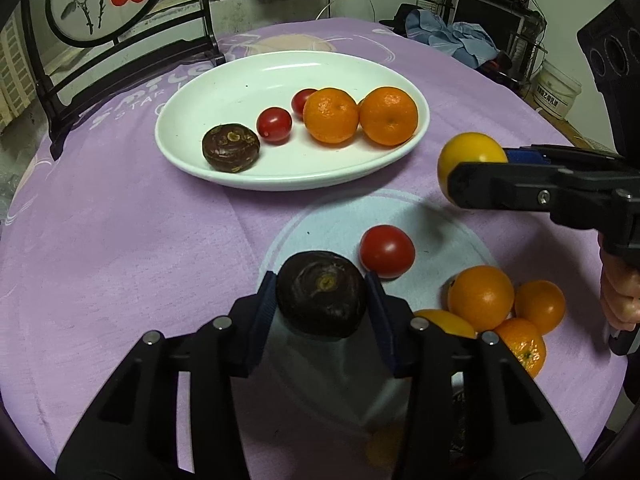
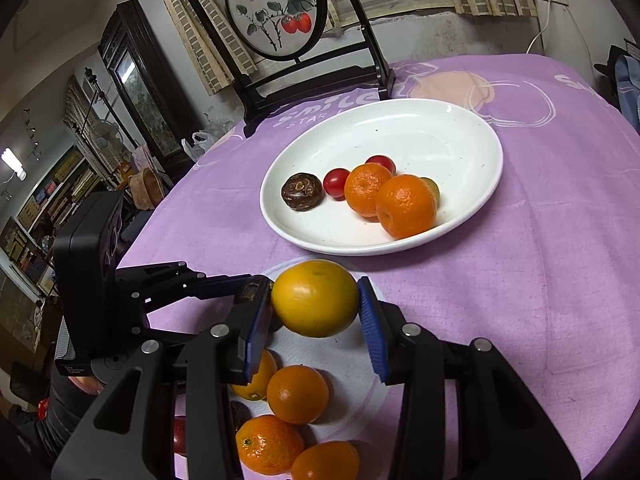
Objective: Organize fruits
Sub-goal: 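Release the brown fruit and yellow citrus onto the white plate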
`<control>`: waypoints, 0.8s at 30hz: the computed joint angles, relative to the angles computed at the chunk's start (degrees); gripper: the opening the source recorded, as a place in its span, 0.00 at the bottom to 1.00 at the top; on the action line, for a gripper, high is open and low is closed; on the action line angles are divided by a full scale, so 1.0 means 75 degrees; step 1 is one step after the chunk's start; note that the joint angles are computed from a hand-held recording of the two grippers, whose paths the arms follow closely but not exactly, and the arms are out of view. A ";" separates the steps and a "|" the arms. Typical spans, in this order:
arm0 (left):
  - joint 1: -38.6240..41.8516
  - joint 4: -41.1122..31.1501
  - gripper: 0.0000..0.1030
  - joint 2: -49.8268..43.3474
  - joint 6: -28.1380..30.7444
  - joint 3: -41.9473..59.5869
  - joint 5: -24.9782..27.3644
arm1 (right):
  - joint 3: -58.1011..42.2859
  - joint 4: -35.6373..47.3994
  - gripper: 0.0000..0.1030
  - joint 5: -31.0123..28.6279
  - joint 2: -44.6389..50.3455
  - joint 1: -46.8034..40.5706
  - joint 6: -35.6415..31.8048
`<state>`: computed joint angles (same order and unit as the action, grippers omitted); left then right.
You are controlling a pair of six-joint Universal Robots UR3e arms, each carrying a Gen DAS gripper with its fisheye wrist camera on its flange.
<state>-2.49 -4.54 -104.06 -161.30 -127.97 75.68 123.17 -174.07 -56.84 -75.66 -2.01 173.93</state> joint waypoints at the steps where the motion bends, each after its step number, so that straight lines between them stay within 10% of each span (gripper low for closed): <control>1: -0.0005 0.0006 0.44 0.0030 -0.0005 -0.0024 0.0009 | -0.0011 0.0008 0.42 0.0010 0.0007 0.0007 -0.0009; 6: 0.0014 0.0130 0.44 0.0277 -0.0122 -0.0168 0.0034 | -0.0029 0.0006 0.42 0.0091 -0.0017 0.0041 -0.0119; 13: 0.0005 0.0188 0.44 -0.0020 -0.1445 0.0937 0.0042 | -0.0072 -0.2936 0.42 -0.0556 0.0675 -0.0126 0.1147; 24: -0.0524 -0.0317 0.44 -0.2303 -0.2659 0.4167 0.1225 | -0.2146 -0.2613 0.42 -0.0930 0.2490 -0.0404 0.1995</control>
<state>-6.41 -6.92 -121.33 -181.24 -96.71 84.87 107.08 -193.67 -63.81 -56.98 -5.04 188.89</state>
